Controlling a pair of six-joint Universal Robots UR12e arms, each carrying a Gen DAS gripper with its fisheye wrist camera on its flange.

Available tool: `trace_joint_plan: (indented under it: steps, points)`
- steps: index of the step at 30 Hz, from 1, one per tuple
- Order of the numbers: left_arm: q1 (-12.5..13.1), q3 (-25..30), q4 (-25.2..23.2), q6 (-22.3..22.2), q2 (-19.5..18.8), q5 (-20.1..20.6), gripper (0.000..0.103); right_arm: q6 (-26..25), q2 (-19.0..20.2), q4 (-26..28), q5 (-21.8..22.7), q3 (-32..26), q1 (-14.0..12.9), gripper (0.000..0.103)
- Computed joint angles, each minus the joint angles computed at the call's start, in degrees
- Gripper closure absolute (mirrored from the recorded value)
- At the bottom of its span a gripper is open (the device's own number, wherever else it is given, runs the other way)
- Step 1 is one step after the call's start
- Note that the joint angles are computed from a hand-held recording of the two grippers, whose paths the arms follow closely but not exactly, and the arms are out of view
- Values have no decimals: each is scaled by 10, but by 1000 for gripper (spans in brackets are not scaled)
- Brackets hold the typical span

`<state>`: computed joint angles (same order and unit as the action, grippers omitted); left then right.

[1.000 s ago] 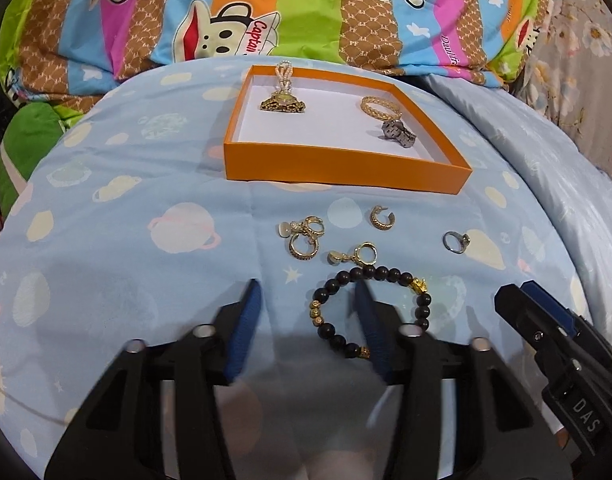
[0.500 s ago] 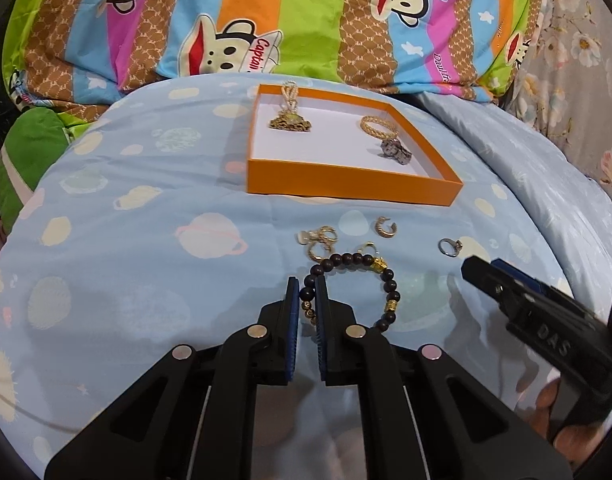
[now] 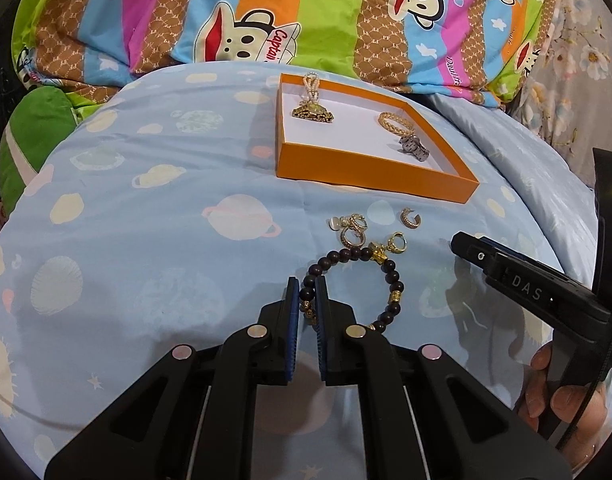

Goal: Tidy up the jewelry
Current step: 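Grasp the black bead bracelet with the left tool while the right tool grasps the silver ring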

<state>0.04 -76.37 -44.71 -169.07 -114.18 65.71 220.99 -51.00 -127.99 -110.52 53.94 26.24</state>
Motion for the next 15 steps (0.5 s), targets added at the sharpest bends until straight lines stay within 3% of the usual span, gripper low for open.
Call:
trace_joint_plan:
  steps: [2,8,9,15]
  points:
    - [0,1,-3,-1,0,-1,96,2,1,6,-2,-3,0,80]
    - [-1,2,-5,1,-2,-3,96,3,0,-1,-6,1,0,83]
    - [0,2,-5,0,-2,-3,96,4,-1,-4,-5,3,0,97]
    - [0,2,-5,0,-2,-7,96,9,-8,-25,-5,17,0,97]
